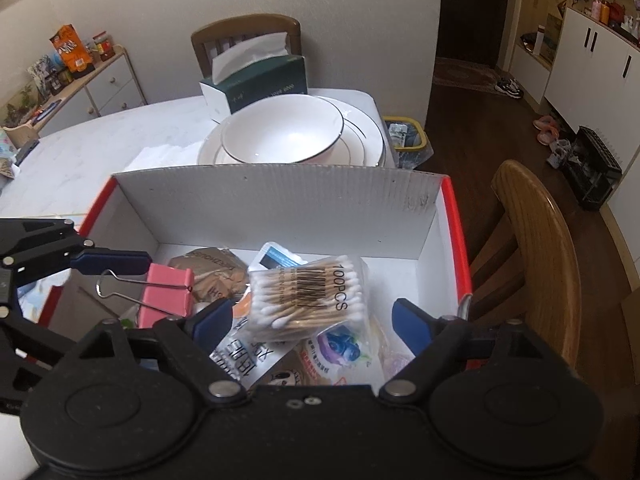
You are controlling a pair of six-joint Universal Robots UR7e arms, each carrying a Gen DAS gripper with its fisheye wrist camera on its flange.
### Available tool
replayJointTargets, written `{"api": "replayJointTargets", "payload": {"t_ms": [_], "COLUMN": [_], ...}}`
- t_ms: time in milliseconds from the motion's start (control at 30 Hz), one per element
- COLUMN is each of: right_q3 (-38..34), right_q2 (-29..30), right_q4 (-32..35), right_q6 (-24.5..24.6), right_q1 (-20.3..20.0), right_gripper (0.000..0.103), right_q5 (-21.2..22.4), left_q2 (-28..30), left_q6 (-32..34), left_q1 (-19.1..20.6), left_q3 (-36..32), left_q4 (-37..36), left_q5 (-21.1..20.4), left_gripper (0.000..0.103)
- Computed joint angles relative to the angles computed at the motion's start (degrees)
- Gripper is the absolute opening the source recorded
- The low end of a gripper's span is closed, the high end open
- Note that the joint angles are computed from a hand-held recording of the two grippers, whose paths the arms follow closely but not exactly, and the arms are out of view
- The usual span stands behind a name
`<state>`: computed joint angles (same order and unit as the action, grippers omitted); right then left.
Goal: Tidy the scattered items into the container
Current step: 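Lower into the box and open left gripper on the clip while right gripper releases the swab bag, then move both open grippers back from the box toward the remaining table items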
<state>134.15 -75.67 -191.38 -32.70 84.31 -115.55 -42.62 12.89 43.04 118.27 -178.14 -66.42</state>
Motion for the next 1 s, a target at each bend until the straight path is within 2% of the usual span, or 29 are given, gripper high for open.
{"api": "replayJointTargets", "payload": {"t_ms": [200, 567, 867, 1000], "right_q3": [1.4, 3.7, 5.6, 6.8], "right_q2": [-2.2, -4.7, -5.8, -4.9], "right_q4": [0.7, 0.9, 0.2, -2.3], "right_q6": [0.2, -0.2, 0.7, 1.6], "right_q1": [0.6, 3.4, 8.1, 11.1], "right_gripper": [0.088, 0.088, 0.090, 0.090], "right_q5": [1.9, 3.6, 3.6, 2.6], "left_q2": [-1.5, -5.9, -11.3, -14.5], "left_q6": [-0.6, -1.0, -3.1, -3.0], "left_q1": [-0.2, -1.7, -2.8, -3.1], "left_q3": [1.4, 6.2, 10.8, 13.1], "left_q4": [-0.4, -3.5, -6.8, -8.0], "left_q5": [-0.2, -0.6, -1.8, -2.0], "left_gripper": [0.063, 0.072, 0.073, 0.073]}}
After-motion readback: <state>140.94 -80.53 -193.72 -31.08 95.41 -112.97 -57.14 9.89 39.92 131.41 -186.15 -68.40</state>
